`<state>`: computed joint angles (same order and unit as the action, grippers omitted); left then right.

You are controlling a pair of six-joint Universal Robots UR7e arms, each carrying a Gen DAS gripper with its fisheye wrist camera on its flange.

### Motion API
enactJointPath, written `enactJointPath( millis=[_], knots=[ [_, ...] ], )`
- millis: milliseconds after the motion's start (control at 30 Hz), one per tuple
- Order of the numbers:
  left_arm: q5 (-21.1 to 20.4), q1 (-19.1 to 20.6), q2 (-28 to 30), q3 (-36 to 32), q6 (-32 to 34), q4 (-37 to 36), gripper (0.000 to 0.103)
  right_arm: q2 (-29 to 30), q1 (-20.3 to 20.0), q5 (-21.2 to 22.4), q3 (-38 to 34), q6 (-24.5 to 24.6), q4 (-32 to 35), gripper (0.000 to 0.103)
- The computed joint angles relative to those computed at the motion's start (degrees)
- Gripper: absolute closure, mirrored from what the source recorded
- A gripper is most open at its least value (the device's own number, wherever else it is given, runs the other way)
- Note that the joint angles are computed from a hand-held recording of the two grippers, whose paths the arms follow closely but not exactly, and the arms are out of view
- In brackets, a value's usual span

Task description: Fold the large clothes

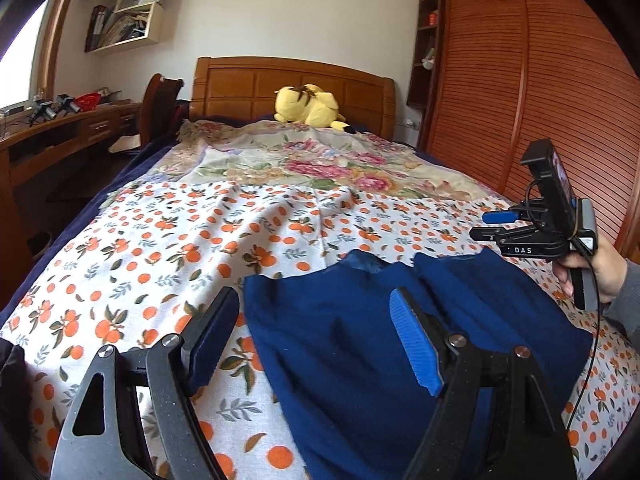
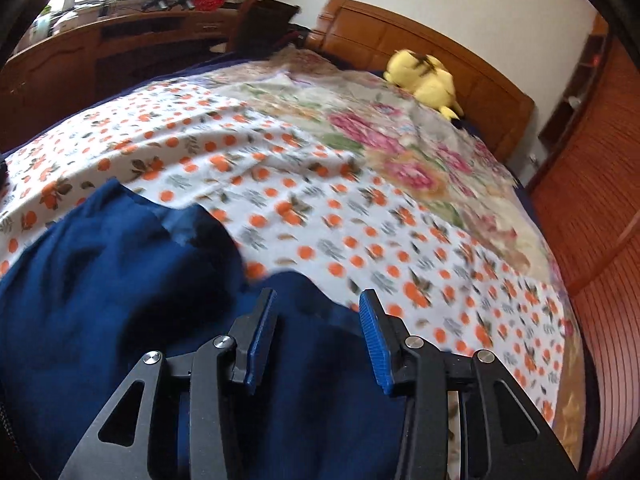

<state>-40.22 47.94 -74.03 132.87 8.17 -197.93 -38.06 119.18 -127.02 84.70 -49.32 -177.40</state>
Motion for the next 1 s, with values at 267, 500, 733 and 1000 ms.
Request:
enactJointPath(
  millis=[267, 500, 733, 1000],
  knots=[
    [-4.19, -0.51, 0.92, -0.24, -0.20, 3.71, 0.024, -1.34, -6.80, -6.73, -1.43, 7.48, 3.38, 0.059],
    [-5.14, -0.22, 0.22, -0.16, -1.70, 5.27, 0.024, 1.07, -10.53, -4.66, -11.25, 23.06, 20.35, 0.071],
    [-4.98, -0.19, 0.52, -0.39, -1.71, 5.78, 0.024, 3.60, -8.52, -6.50, -12.77, 16.27, 4.10, 0.101],
    [-3.86, -0.56, 0.73, -0.39, -1.18, 4.97, 0.024, -2.78, -6.71, -8.06, -7.54, 17.59, 11.18, 0.076]
  ],
)
